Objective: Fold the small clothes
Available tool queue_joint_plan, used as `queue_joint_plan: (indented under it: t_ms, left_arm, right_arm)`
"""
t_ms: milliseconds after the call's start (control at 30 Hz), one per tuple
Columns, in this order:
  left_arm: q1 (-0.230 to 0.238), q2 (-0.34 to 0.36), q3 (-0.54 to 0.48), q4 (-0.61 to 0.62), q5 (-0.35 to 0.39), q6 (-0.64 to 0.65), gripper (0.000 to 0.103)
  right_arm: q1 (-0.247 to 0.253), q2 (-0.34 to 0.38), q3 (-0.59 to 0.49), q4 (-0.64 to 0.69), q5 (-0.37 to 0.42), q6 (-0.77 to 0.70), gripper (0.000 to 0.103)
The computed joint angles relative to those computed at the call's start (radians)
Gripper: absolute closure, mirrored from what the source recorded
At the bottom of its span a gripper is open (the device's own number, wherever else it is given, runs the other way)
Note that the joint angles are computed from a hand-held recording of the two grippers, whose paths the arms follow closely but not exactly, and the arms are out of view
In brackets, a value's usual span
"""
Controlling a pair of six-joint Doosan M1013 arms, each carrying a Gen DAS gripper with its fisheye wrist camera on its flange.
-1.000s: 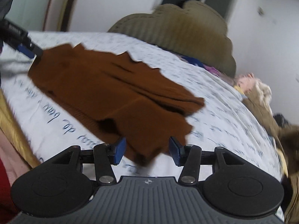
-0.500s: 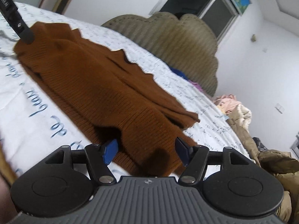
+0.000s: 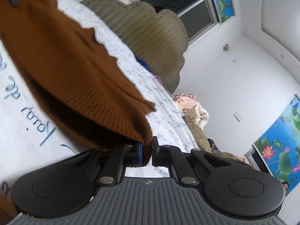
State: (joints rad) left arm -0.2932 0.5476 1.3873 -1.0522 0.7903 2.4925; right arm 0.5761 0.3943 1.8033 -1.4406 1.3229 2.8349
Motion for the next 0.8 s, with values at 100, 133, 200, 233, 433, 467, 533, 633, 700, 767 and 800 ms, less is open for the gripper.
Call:
queue_joint_plan:
  t_ms: [100, 133, 200, 233, 433, 467, 533, 633, 700, 767, 800]
  left_arm:
    - [0.016, -0.017, 0.002, 0.000, 0.041, -0.020, 0.098]
    - [0.018, -0.021, 0.003, 0.010, 0.048, -0.022, 0.098]
    - [0.009, -0.025, 0.004, 0.084, 0.035, -0.049, 0.098]
    - [-0.001, -0.023, 0.002, 0.151, 0.026, -0.076, 0.098]
    - [0.011, -0.005, -0.003, 0.160, 0.069, -0.102, 0.094]
    - [0.017, -0.004, -0.001, 0.139, 0.070, -0.093, 0.092]
    - [0.022, -0.008, 0.011, 0.110, 0.043, -0.071, 0.079]
    - [0.028, -0.006, 0.030, 0.030, 0.023, -0.010, 0.050]
    - [0.031, 0.001, 0.029, -0.011, 0.039, 0.015, 0.046]
    - [0.030, 0.011, 0.019, -0.026, 0.057, 0.049, 0.046]
    - [0.028, 0.015, 0.016, -0.033, 0.061, 0.068, 0.046]
  right_arm:
    - [0.003, -0.062, 0.009, 0.076, -0.045, 0.053, 0.094]
    - [-0.003, -0.084, 0.012, 0.128, -0.077, 0.059, 0.093]
    - [-0.036, -0.130, 0.019, 0.300, -0.201, -0.002, 0.084]
    - [-0.046, -0.145, 0.033, 0.334, -0.244, 0.000, 0.066]
    - [-0.102, -0.286, 0.122, 0.491, -0.454, -0.028, 0.042]
    - [-0.110, -0.309, 0.136, 0.506, -0.485, -0.038, 0.041]
    - [-0.119, -0.347, 0.165, 0.515, -0.527, -0.026, 0.039]
    - [-0.139, -0.395, 0.222, 0.448, -0.669, 0.148, 0.039]
    - [-0.172, -0.407, 0.255, 0.392, -0.815, 0.299, 0.039]
    - [-0.206, -0.396, 0.276, 0.324, -0.939, 0.435, 0.039]
    - [-0.222, -0.384, 0.278, 0.316, -0.983, 0.477, 0.039]
